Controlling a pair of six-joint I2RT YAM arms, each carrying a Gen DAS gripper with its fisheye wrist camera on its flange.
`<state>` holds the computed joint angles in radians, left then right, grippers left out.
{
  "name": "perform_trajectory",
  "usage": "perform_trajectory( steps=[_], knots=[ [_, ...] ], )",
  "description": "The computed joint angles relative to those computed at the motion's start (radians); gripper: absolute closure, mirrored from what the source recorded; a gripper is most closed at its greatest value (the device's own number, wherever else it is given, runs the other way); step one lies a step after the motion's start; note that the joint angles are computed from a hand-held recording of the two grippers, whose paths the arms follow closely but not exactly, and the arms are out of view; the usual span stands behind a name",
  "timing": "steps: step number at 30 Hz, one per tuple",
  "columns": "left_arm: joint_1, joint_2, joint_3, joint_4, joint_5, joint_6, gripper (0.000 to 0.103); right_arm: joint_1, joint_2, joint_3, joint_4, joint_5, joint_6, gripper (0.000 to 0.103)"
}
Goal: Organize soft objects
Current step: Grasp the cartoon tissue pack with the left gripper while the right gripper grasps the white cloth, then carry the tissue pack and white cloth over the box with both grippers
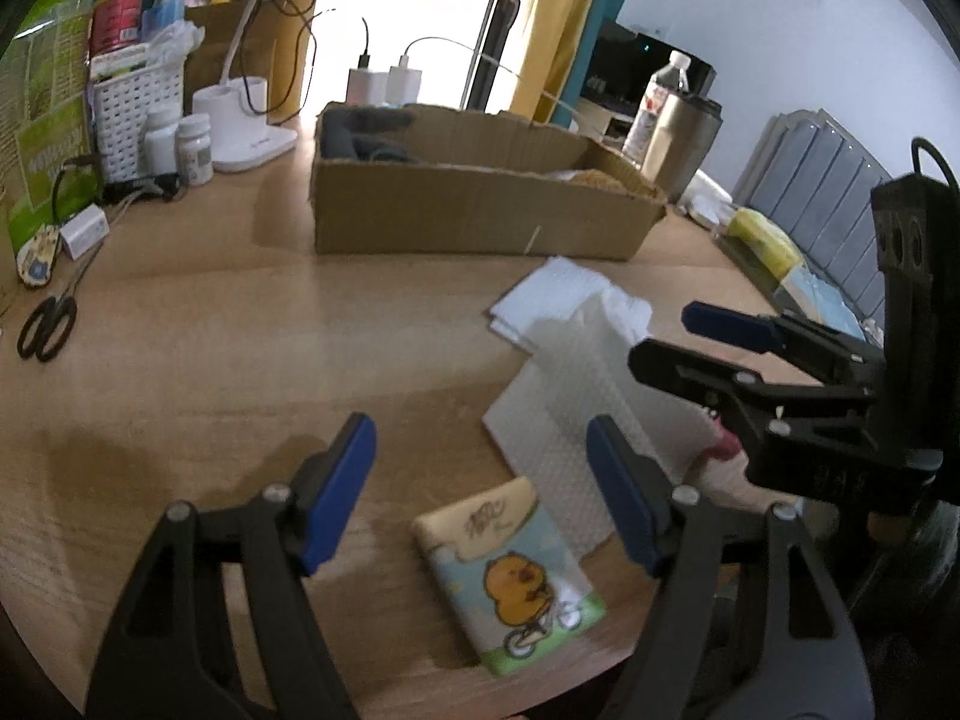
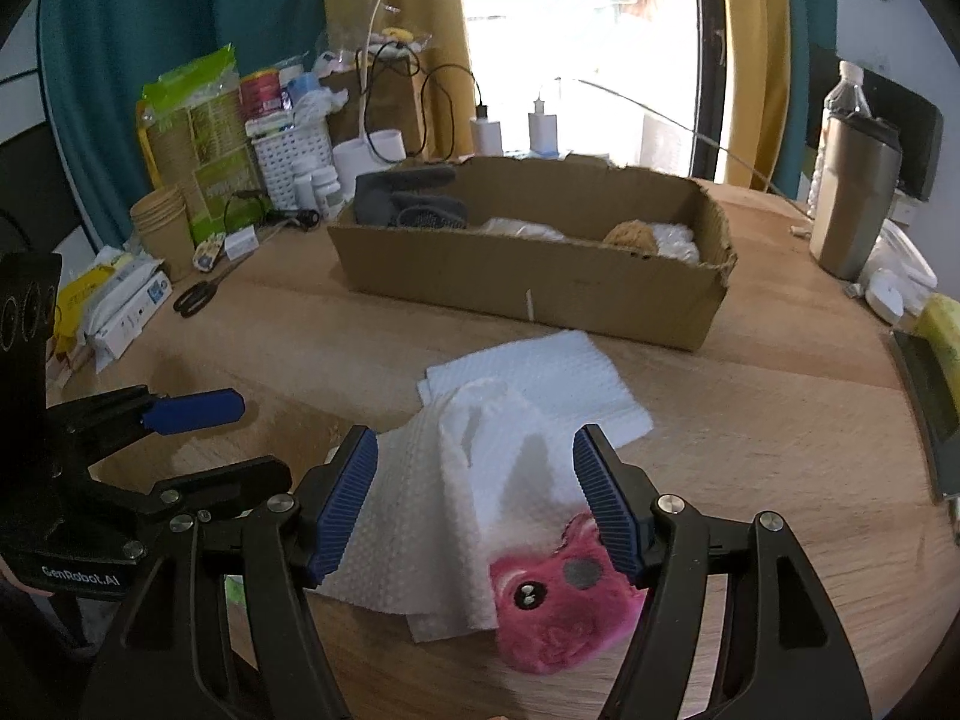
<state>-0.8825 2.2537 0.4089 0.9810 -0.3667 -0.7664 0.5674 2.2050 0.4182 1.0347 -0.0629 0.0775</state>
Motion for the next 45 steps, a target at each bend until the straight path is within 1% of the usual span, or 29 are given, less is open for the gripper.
perform_trajectory(
  steps=[7,13,15,17,18,19,20,21,22,23,25,26,27,29,34,37,39,41,44,45],
  knots=[
    [-0.034,0.038,0.01,-0.015,0.002,-0.039,0.029,0.023,0.044,0.046,-0.043,0.003,-0.02,0.032],
    [-0.047,0.04,0.02,-0.062,-0.02,-0.073,0.029,0.035,0.07,0.098,-0.086,0.001,-0.034,0.032],
    [-0.039,0.041,0.024,-0.077,-0.022,-0.075,0.03,0.04,0.078,0.114,-0.104,0.005,-0.048,0.032],
    [-0.038,0.049,0.025,-0.069,-0.03,-0.069,0.03,0.045,0.095,0.131,-0.112,0.012,-0.059,0.032],
    [-0.038,0.05,0.029,-0.072,-0.03,-0.062,0.032,0.047,0.101,0.134,-0.115,0.017,-0.062,0.033],
    [-0.035,0.05,0.033,-0.074,-0.025,-0.052,0.035,0.052,0.109,0.144,-0.126,0.025,-0.066,0.036],
    [-0.032,0.049,0.033,-0.069,-0.013,-0.04,0.044,0.058,0.114,0.152,-0.136,0.037,-0.07,0.039],
    [-0.031,0.045,0.036,-0.075,-0.009,-0.031,0.051,0.07,0.117,0.157,-0.141,0.061,-0.079,0.047],
    [-0.031,0.041,0.04,-0.086,-0.011,-0.023,0.051,0.078,0.118,0.158,-0.139,0.078,-0.088,0.057],
    [-0.032,0.036,0.043,-0.097,-0.013,-0.018,0.052,0.083,0.119,0.16,-0.14,0.09,-0.096,0.06],
    [-0.025,0.029,0.038,-0.093,-0.006,-0.012,0.054,0.084,0.12,0.162,-0.138,0.1,-0.104,0.077],
    [-0.02,0.022,0.036,-0.095,-0.001,-0.008,0.055,0.079,0.118,0.158,-0.133,0.09,-0.106,0.079],
    [-0.018,0.014,0.033,-0.098,-0.003,-0.005,0.055,0.073,0.114,0.151,-0.123,0.08,-0.11,0.085],
    [-0.015,-0.008,0.029,-0.108,-0.011,0.001,0.055,0.065,0.104,0.132,-0.097,0.08,-0.114,0.086],
    [-0.001,-0.063,0.02,-0.128,-0.032,0.02,0.056,0.014,0.032,0.068,-0.035,0.031,-0.12,0.088],
    [0.026,-0.088,0.024,-0.137,-0.019,0.039,0.057,-0.019,-0.011,0.04,-0.005,-0.014,-0.122,0.088],
    [0.039,-0.101,0.027,-0.141,-0.015,0.052,0.058,-0.05,-0.042,0.029,-0.002,-0.062,-0.116,0.088],
    [0.055,-0.115,0.037,-0.155,-0.009,0.069,0.068,-0.078,-0.069,0.019,0.004,-0.1,-0.114,0.088],
    [0.072,-0.139,0.046,-0.168,0.003,0.093,0.069,-0.104,-0.107,0.014,-0.012,-0.115,-0.119,0.088],
    [0.074,-0.148,0.051,-0.175,0.0,0.107,0.073,-0.116,-0.118,0.015,-0.019,-0.127,-0.119,0.088]
  ],
)
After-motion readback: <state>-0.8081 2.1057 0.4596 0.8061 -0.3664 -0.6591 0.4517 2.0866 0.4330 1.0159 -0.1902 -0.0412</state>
